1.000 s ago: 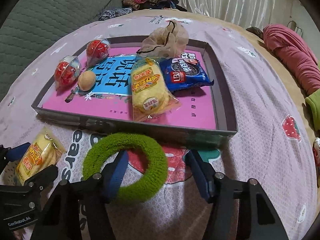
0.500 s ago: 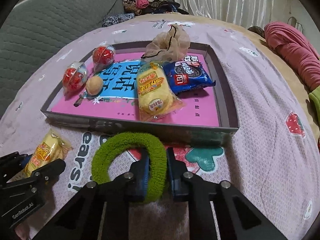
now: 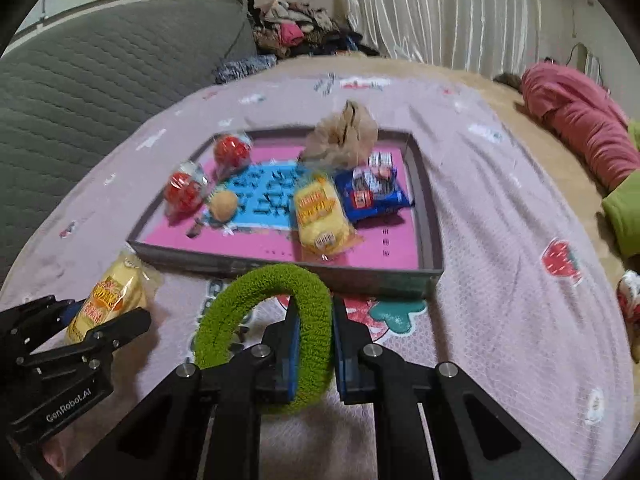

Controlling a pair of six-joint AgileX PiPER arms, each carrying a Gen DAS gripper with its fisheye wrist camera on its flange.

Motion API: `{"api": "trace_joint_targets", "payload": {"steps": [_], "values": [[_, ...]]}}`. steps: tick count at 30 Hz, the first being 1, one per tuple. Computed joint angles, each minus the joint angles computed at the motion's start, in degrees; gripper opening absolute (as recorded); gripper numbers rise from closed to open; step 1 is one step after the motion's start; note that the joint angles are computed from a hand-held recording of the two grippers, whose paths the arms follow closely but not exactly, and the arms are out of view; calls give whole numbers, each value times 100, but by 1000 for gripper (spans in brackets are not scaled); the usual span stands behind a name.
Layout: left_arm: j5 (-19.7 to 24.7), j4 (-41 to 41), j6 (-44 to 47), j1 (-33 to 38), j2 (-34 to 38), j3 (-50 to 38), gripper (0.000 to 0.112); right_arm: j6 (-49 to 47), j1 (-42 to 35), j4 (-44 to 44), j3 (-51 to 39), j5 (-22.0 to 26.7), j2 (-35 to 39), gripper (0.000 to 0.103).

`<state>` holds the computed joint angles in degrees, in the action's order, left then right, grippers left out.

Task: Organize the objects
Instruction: 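Close right tool on the green fuzzy ring while left tool grasps the yellow cake, then lift the yellow cake and green ring and carry them over the tray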

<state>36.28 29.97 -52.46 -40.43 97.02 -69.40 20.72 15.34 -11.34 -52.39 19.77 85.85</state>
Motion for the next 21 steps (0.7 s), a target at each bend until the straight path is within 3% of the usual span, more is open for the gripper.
{"api": "trace_joint_targets", "payload": {"steps": [14, 21], "values": [[1381, 1114, -831, -812, -1513, -76, 39, 1530, 1227, -1704, -23, 1161, -2001, 14], [1860, 1396, -761, -1063, -1622, -507, 39, 1522, 1422, -1902, -240, 1421, -2272, 14]]}}
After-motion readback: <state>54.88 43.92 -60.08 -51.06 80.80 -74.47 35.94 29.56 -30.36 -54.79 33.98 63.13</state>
